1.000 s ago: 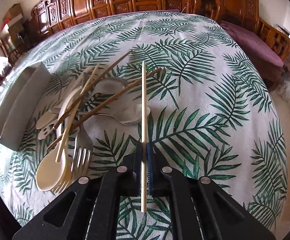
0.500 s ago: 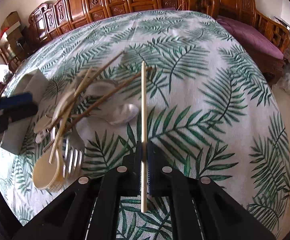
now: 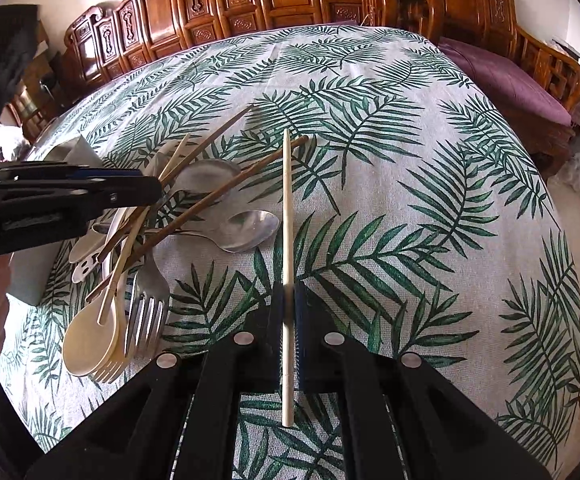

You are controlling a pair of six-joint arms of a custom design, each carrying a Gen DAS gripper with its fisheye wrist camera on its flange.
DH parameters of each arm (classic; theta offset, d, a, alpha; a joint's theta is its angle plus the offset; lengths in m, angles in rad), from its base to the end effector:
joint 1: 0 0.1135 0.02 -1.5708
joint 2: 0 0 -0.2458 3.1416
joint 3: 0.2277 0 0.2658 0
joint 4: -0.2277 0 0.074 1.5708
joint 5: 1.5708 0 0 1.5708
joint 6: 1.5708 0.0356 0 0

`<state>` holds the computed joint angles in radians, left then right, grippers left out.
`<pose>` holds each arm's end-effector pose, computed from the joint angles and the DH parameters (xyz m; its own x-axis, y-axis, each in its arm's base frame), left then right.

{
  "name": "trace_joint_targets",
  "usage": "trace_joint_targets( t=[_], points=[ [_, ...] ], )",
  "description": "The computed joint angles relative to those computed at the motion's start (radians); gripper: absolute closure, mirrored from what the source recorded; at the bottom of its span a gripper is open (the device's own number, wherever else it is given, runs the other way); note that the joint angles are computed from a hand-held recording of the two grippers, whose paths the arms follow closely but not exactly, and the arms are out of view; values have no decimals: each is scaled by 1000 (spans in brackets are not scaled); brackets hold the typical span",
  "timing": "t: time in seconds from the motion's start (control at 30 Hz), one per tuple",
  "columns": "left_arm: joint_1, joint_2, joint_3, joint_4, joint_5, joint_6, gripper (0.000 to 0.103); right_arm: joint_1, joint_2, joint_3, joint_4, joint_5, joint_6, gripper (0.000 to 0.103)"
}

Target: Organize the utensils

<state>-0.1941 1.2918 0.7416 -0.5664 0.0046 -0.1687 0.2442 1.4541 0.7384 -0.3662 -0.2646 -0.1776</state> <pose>0.2477 -0.0489 0.1671 -0.9019 0.0062 -0.4318 0.0441 0.9960 -0.0777 0.2666 0.0760 0.1373 -0.7809 -0.3703 -0.5031 -0.4983 0.8549 0.1443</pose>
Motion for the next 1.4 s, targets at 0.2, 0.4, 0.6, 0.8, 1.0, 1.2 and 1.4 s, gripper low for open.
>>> trace_joint_targets(
  t=[0.2,0.4,0.6,0.8,1.0,1.2,1.4],
  points=[
    [4,51,20,-2,-30,22,91,-7,3,3,-5,-11,-2,97],
    [-3,61,32,-13,-51,18,98,-11,8,9,-8,-17,-4,97],
    [-22,-34,16,-35,-60,2,99,-13,8,8,-7,-14,-3,97],
    [-35,-190,3,-107,-54,-3,99,-24,-37,17,-21,-26,12,97],
    [-2,-364,-15,-211,-37,28,99,-12,-113,48,-72,-47,25,97],
    [149,-544,-19,-342,40,134,98,34,-188,71,-119,-37,37,97],
    [445,-658,-16,-458,179,342,98,101,-249,77,-152,-10,58,97]
  ],
)
